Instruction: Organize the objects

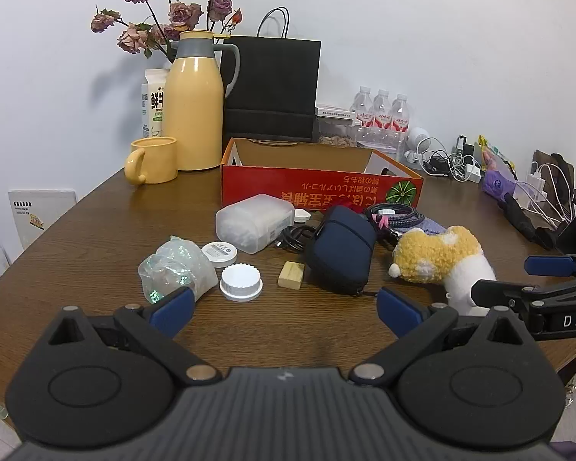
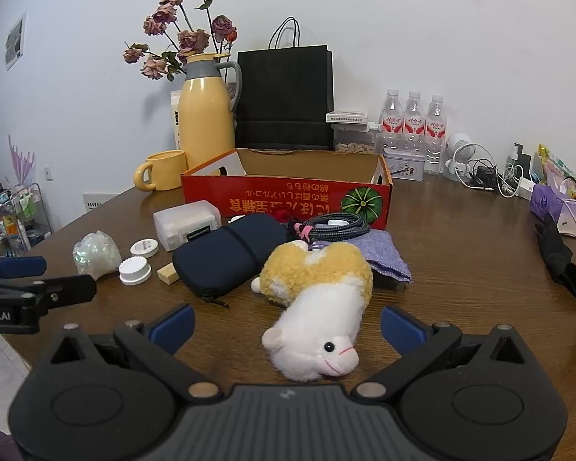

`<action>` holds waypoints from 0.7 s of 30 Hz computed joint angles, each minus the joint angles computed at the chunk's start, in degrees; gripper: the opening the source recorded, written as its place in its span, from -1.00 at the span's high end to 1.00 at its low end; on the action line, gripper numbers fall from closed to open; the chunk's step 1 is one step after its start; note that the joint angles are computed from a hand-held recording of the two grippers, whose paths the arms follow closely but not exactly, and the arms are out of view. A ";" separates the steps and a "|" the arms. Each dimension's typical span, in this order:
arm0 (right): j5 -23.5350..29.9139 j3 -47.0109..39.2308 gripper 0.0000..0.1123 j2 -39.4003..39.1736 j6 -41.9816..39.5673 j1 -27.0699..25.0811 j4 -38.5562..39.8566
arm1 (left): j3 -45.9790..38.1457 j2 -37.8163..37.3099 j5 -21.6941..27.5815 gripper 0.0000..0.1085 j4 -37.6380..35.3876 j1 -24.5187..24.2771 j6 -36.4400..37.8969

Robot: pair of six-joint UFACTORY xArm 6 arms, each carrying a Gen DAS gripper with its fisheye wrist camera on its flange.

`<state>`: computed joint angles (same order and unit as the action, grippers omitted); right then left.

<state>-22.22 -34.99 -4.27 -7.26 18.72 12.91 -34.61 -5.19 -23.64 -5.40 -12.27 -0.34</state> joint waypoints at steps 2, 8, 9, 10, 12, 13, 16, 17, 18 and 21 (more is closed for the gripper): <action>0.07 -0.02 -0.83 -0.02 -0.22 0.10 0.31 | 0.01 -0.02 0.02 -0.90 0.09 0.03 -0.08; 0.13 0.03 -0.83 -0.12 -0.16 0.06 0.22 | 0.04 -0.04 0.04 -0.90 0.21 0.07 -0.17; 0.00 0.06 -0.83 -0.06 -0.22 0.12 0.31 | 0.03 -0.05 0.02 -0.90 0.20 0.07 -0.16; 0.00 0.06 -0.83 -0.06 -0.22 0.12 0.31 | 0.07 -0.06 -0.04 -0.90 0.04 0.01 -0.02; -0.01 0.04 -0.83 -0.03 -0.22 0.11 0.37 | 0.02 -0.03 0.05 -0.90 0.51 0.17 -0.40; -0.17 0.02 -0.83 0.16 -0.25 0.15 0.48 | 0.01 -0.04 0.06 -0.90 0.56 0.19 -0.43; -0.15 0.06 -0.83 0.10 -0.21 0.13 0.42 | 0.07 -0.08 0.03 -0.90 0.47 0.15 -0.37; -0.19 0.08 -0.83 0.10 -0.06 0.08 0.21 | 0.02 -0.04 0.02 -0.90 0.64 0.21 -0.49; -0.19 0.06 -0.83 0.13 -0.04 0.06 0.16 | 0.02 -0.04 0.02 -0.90 0.64 0.21 -0.49; -0.16 0.09 -0.83 0.09 0.06 0.02 0.07 | 0.02 -0.06 0.09 -0.90 0.64 0.21 -0.51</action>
<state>-22.38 -34.90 -4.17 -7.19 18.74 12.98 -34.59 -5.25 -23.55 -4.76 -12.06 -0.86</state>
